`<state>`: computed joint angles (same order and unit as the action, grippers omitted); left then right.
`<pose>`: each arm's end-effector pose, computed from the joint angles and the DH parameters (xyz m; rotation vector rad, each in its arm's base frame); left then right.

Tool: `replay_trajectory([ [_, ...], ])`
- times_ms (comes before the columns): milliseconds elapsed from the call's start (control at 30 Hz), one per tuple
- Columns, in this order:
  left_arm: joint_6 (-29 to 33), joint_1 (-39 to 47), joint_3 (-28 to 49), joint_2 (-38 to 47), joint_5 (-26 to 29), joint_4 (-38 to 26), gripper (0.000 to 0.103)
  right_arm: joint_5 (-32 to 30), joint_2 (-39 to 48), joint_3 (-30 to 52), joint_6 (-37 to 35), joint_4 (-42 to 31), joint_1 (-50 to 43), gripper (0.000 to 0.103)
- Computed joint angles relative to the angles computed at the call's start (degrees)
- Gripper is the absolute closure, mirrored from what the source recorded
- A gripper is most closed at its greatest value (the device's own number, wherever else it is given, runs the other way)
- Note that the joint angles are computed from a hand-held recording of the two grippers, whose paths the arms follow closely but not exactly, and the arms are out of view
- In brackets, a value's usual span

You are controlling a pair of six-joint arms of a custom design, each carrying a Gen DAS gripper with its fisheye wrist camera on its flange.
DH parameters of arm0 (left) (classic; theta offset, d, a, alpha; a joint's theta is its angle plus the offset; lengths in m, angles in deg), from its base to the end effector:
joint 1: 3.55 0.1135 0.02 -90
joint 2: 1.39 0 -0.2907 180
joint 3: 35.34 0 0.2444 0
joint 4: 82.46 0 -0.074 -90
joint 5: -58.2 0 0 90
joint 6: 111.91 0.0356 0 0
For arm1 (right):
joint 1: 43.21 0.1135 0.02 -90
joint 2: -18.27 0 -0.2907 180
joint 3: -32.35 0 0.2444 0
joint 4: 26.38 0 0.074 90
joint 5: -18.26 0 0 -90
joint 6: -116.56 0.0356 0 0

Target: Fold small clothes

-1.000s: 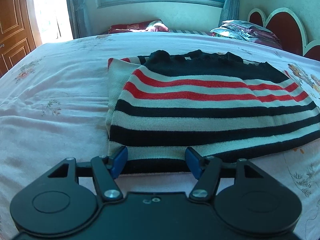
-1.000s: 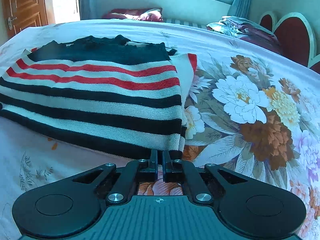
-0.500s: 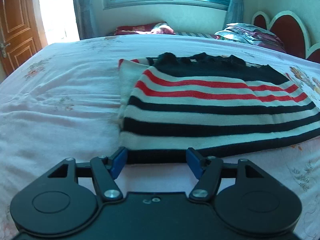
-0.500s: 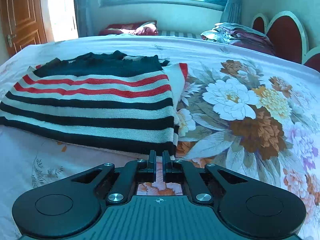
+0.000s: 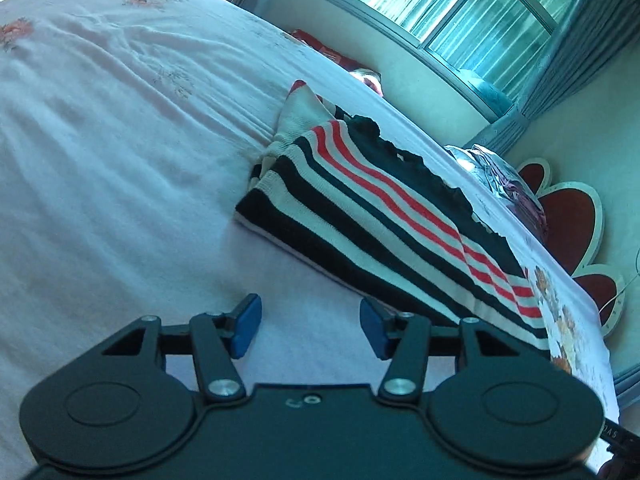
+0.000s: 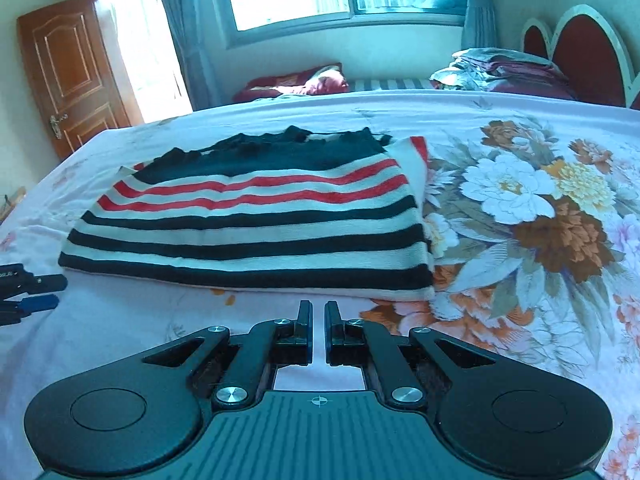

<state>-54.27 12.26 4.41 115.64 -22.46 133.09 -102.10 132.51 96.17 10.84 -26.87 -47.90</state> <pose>0.2781 0.0727 0.0614 -0.8651 2.1424 -0.3355 0.3614 -0.0116 0.1089 -0.4498 2.3104 0.4783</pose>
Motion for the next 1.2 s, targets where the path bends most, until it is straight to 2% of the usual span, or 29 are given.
replay_trajectory([
  [100, -2.00, 0.04, 3.34, 2.87, 0.18, 0.00, 0.051, 1.05, 0.51, 1.56, 1.61, 0.26, 2.51, 0.100],
  [267, -5.44, 1.03, 7.84, 7.20, 0.85, 1.94, 0.051, 3.47, 4.20, 9.04, 3.90, -2.29, 6.35, 0.100],
  [767, -10.97, 3.30, 15.92, 12.20, 2.63, 1.49, 0.054, 6.86, 15.71, 28.77, 7.48, -9.31, 15.81, 0.100],
  [933, -16.66, 4.76, 17.42, 15.33, 3.58, 5.60, 0.063, 8.35, 18.91, 34.66, 8.38, -12.59, 17.77, 0.100],
  [1067, -17.94, 5.29, 18.60, 16.63, 3.88, 6.02, 0.071, 9.53, 21.26, 38.63, 8.32, -14.53, 18.92, 0.100],
  [1133, -18.40, 6.03, 19.43, 17.04, 5.64, 5.25, 0.087, 9.76, 22.28, 40.12, 8.35, -15.52, 19.37, 0.100],
  [1167, -20.68, 6.51, 19.06, 16.93, 6.81, 6.22, 0.088, 9.99, 22.58, 40.43, 8.17, -15.62, 19.54, 0.100],
  [1200, -22.64, 6.81, 17.49, 16.87, 7.86, 10.27, 0.089, 10.20, 22.74, 40.49, 7.88, -15.51, 19.73, 0.100],
])
